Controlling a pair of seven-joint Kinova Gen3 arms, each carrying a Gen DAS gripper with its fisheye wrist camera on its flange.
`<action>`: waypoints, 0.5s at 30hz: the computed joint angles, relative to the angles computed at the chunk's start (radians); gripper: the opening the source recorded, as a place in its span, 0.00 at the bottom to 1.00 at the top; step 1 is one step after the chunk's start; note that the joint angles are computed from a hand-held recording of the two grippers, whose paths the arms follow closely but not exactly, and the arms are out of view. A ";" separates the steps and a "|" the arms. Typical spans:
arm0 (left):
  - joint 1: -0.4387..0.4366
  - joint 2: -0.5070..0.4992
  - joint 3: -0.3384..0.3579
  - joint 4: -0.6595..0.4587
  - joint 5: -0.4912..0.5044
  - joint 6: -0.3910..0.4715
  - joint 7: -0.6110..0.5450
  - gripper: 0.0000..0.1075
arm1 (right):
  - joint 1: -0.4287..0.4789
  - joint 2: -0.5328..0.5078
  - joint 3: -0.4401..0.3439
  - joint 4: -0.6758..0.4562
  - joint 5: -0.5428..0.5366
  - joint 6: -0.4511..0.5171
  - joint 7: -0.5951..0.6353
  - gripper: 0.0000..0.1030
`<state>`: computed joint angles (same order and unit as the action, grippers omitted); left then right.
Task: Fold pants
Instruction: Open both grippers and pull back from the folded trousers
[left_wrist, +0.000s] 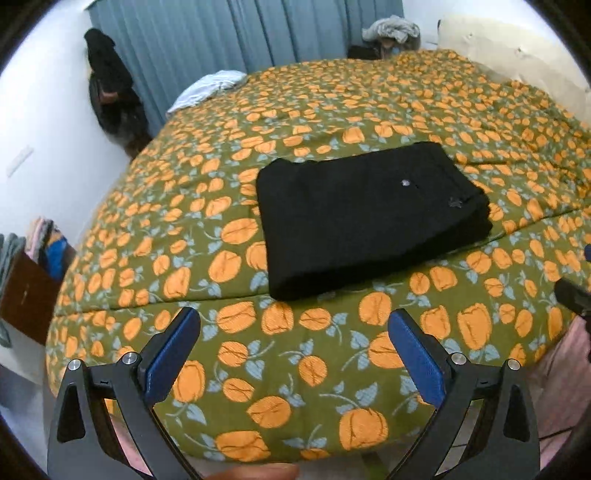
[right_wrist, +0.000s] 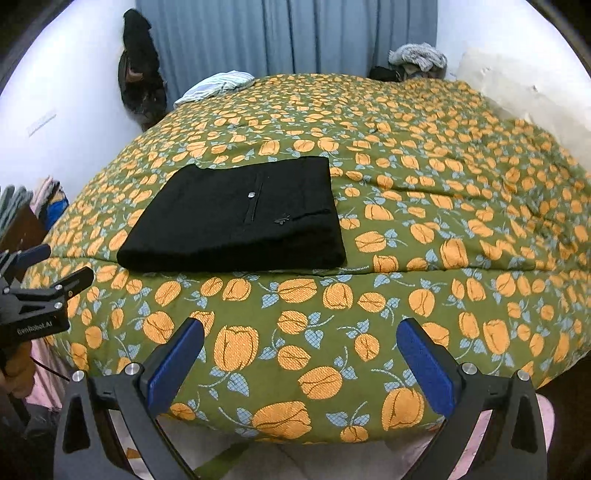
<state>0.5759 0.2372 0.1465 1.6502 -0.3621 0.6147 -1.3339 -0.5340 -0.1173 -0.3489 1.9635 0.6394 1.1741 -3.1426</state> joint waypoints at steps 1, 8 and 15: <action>0.004 -0.008 -0.005 0.008 0.009 -0.003 -0.003 0.95 | 0.000 0.001 0.000 -0.001 -0.001 0.001 0.006 1.00; -0.004 -0.020 0.012 0.015 0.009 -0.006 -0.003 0.95 | -0.004 0.002 -0.003 -0.006 0.002 0.010 -0.004 1.00; -0.020 -0.020 0.022 0.013 0.055 -0.008 -0.036 0.95 | -0.007 0.000 -0.003 -0.005 -0.005 0.014 -0.007 1.00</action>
<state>0.5562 0.2170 0.1689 1.6632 -0.3069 0.6064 -1.3699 -0.5414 -0.1176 -0.3520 1.9582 0.6346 1.1879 -3.1493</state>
